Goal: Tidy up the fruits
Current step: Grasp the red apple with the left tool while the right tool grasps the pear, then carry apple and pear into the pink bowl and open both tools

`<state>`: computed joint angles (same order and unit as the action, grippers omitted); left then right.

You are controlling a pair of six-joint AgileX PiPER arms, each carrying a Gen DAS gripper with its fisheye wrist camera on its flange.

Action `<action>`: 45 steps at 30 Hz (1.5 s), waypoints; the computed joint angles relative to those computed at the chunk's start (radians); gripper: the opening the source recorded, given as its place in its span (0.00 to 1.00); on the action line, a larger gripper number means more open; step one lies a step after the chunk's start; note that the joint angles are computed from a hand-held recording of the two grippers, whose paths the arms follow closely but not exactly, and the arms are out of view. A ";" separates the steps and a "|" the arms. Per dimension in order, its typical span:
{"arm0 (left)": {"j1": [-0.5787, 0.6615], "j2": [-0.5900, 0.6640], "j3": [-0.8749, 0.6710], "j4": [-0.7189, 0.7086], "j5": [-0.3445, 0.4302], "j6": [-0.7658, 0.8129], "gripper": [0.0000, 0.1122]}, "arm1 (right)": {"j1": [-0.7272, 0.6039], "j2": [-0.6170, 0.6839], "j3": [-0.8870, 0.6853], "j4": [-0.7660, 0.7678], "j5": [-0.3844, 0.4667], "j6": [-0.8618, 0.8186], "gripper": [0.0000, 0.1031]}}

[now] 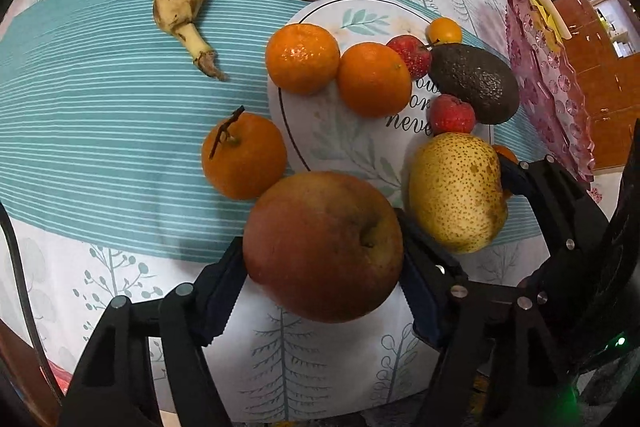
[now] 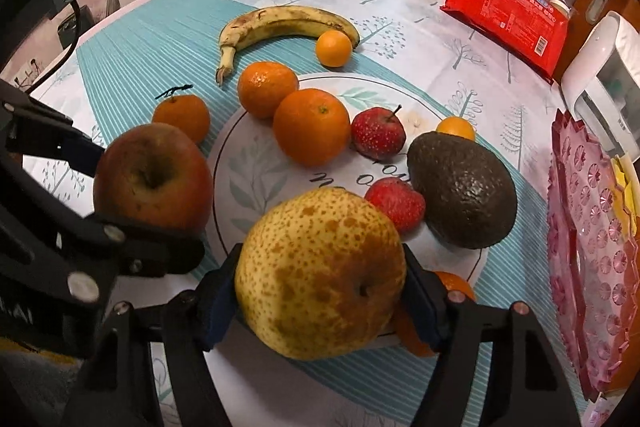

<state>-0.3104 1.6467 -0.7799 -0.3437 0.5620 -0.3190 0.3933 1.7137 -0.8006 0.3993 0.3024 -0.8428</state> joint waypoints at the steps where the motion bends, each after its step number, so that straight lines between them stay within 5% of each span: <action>1: -0.001 -0.004 0.003 0.000 0.001 0.001 0.64 | -0.002 0.000 0.000 0.016 0.002 -0.013 0.69; 14: -0.066 -0.121 -0.014 0.237 0.064 -0.255 0.63 | -0.108 -0.050 -0.031 0.223 0.152 -0.166 0.69; 26: -0.191 -0.235 -0.275 0.477 0.282 -0.419 0.63 | -0.341 -0.235 -0.107 0.383 0.347 -0.256 0.69; 34: -0.276 -0.019 -0.695 0.532 0.370 -0.302 0.63 | -0.554 -0.238 -0.302 0.354 0.448 -0.169 0.69; 41: -0.288 0.292 -1.125 0.518 0.445 -0.186 0.63 | -0.633 -0.111 -0.472 0.223 0.389 -0.012 0.69; 45: -0.298 0.501 -1.403 0.520 0.557 -0.128 0.64 | -0.664 0.019 -0.580 0.139 0.389 0.122 0.69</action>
<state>-0.6080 2.1477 -2.1825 0.1760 1.1190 -0.4473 -0.2702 1.7325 -1.3804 0.5383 0.6911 -0.7208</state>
